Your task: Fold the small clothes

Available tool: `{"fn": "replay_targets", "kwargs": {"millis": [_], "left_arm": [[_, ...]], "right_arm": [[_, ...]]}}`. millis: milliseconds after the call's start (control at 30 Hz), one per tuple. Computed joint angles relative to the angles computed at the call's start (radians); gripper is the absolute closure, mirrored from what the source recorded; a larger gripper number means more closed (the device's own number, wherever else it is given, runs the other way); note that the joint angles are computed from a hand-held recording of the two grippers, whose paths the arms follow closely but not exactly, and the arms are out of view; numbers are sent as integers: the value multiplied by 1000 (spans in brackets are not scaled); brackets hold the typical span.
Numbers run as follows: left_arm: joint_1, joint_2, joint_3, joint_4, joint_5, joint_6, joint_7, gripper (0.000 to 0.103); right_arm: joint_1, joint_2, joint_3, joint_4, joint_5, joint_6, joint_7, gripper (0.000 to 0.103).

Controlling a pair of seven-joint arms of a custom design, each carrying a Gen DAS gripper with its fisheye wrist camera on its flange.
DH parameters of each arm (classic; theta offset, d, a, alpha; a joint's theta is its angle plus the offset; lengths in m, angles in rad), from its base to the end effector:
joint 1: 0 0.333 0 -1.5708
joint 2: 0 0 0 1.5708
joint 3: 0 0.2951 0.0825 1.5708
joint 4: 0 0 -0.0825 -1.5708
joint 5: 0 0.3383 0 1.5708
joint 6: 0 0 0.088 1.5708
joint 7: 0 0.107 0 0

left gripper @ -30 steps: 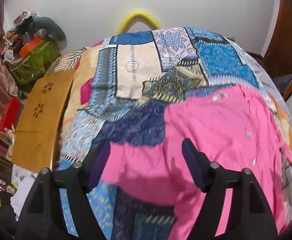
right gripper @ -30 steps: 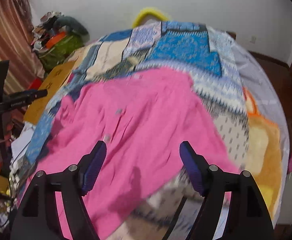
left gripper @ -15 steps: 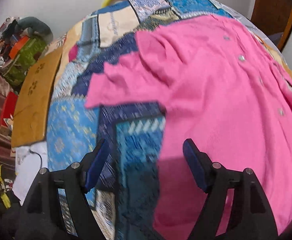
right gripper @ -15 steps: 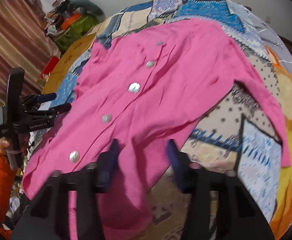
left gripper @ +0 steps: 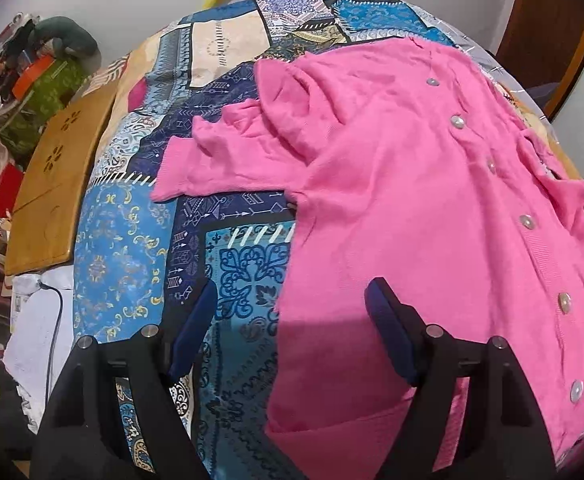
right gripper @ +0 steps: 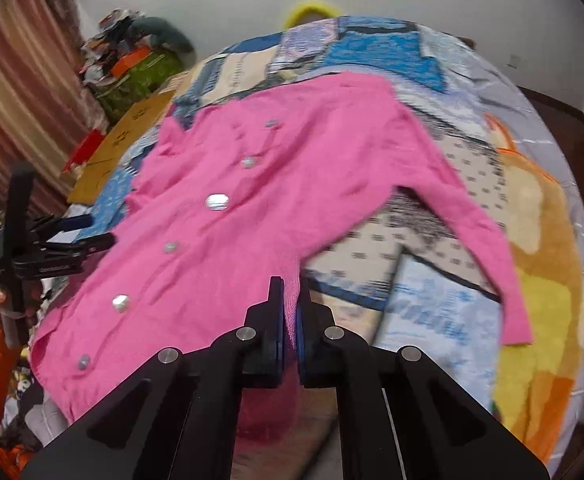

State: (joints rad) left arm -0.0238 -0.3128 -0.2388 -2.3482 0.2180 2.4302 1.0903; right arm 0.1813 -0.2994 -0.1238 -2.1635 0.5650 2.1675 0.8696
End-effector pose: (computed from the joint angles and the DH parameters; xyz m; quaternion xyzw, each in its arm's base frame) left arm 0.4340 -0.1228 0.4924 -0.7151 0.6622 -0.1227 0.1872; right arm 0.4559 0.0418 0.5501 -0.8207 0.4838 -0.0059 0.3038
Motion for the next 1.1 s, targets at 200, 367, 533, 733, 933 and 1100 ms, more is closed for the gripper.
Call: {"fn": "replay_targets", "kwargs": {"millis": [200, 367, 533, 733, 933, 1100], "left_arm": [[9, -7, 3, -2, 4, 8, -19, 26], [39, -16, 22, -4, -1, 14, -39, 26], [76, -12, 50, 2, -27, 27, -64, 26], [131, 30, 71, 21, -50, 68, -145, 26], [144, 130, 135, 71, -170, 107, -144, 26], [147, 204, 175, 102, -309, 137, -99, 28]], "right_arm": [[-45, 4, -21, -31, -45, -14, 24, 99], [-63, -10, -18, -43, -75, 0, 57, 98], [-59, -2, -20, -13, -84, 30, 75, 97], [-32, 47, -2, 47, -50, 76, 60, 73], [-13, 111, 29, 126, -34, 117, 44, 60], [-6, 158, 52, 183, -33, 142, 19, 58]]}}
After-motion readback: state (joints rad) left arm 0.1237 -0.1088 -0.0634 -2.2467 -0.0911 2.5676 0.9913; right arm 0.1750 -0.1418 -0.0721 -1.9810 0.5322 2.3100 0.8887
